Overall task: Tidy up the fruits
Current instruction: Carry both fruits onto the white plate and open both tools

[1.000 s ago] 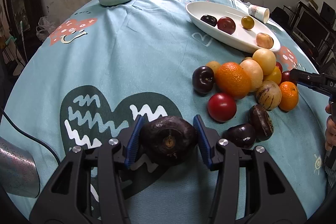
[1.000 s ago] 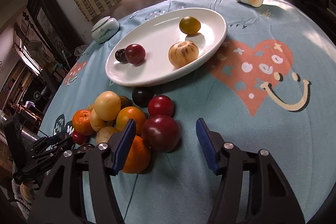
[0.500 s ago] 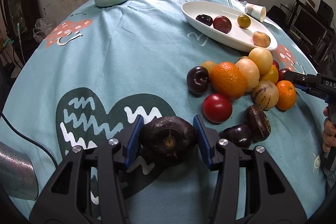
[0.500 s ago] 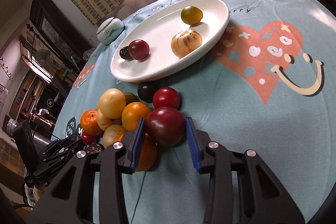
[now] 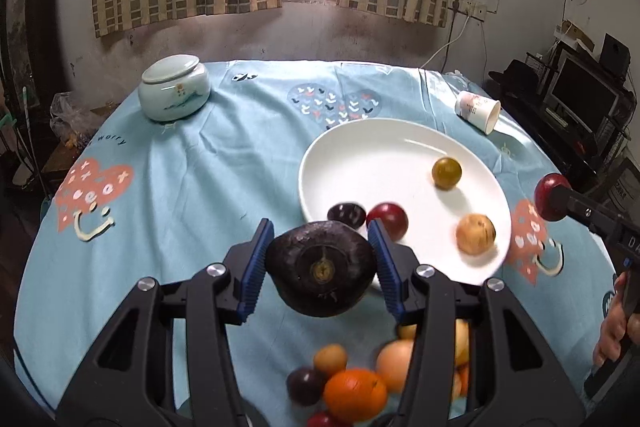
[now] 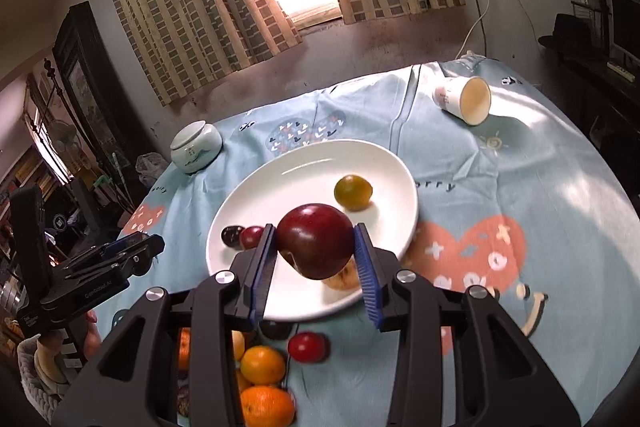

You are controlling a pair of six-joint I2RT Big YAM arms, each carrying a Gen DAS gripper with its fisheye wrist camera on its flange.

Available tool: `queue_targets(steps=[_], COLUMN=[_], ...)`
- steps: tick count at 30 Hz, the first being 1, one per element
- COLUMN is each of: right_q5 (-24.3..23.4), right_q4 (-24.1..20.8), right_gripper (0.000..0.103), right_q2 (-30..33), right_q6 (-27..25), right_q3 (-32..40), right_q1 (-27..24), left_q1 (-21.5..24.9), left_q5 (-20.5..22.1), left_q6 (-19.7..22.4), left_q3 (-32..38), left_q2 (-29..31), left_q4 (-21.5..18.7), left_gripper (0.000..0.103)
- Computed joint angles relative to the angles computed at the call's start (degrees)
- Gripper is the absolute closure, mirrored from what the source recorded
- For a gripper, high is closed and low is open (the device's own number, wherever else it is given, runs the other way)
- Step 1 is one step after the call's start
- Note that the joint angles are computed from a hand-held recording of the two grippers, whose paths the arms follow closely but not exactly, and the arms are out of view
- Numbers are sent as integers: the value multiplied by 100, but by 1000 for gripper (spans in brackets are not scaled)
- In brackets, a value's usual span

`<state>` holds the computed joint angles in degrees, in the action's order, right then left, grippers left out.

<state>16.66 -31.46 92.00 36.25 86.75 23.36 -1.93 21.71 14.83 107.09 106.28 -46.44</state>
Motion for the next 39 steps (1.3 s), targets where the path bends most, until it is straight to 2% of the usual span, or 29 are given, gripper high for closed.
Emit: queue_targets(steps=[4, 7, 10, 12, 14, 15, 16, 20, 23, 26, 29, 33, 35, 37, 38, 39], right_q5=[-135, -326, -360, -342, -356, -343, -311, -271, -31, 224, 179, 61, -10, -20, 29, 104], right_q4=[-35, -267, -406, -460, -636, -805, -911, -898, -686, -531, -142, 66, 25, 33, 69, 122], right_gripper=[64, 64, 64, 62, 62, 62, 62, 61, 29, 28, 28, 27, 24, 17, 10, 9], right_q2=[599, 1020, 1229, 1281, 1351, 1406, 1443, 1423, 1286, 1144, 897, 645, 563, 453, 392, 320], right_q6=[-85, -214, -307, -349, -404, -382, -359, -337, -372, -499, -488, -462, -429, -418, -416, -426], right_q3=[506, 893, 1085, 1126, 1218, 1304, 1351, 1301, 1160, 1079, 850, 747, 750, 680, 616, 523], right_q1=[-170, -262, -319, -334, -342, -342, -342, -342, -276, -220, -198, -95, -5, 112, 183, 259], left_q1=[-248, -349, -400, -398, -394, -392, -386, -348, -335, -308, -270, -211, -172, -92, -66, -32], left_q5=[-110, -151, -215, -67, 43, 40, 40, 120, 77, 74, 41, -127, -228, -333, -492, -623], left_q6=[-277, -387, -386, -332, -276, -265, -279, -312, -342, -407, -434, -468, -305, -97, 25, 127], left_q3=[822, 1493, 1912, 2218, 2383, 2422, 2455, 2469, 2507, 2553, 2507, 2149, 1550, 664, 287, -56], left_q2=[640, 1159, 1496, 1695, 1804, 1831, 1851, 1846, 1860, 1854, 1753, 1373, 949, 418, 195, -12], left_q4=[-177, -511, -742, -1086, -1268, -1304, -1330, -1302, -1316, -1314, -1211, -881, -521, 60, 312, 545], left_gripper=[53, 53, 53, 53, 52, 49, 40, 34, 28, 28, 27, 25, 23, 16, 16, 16])
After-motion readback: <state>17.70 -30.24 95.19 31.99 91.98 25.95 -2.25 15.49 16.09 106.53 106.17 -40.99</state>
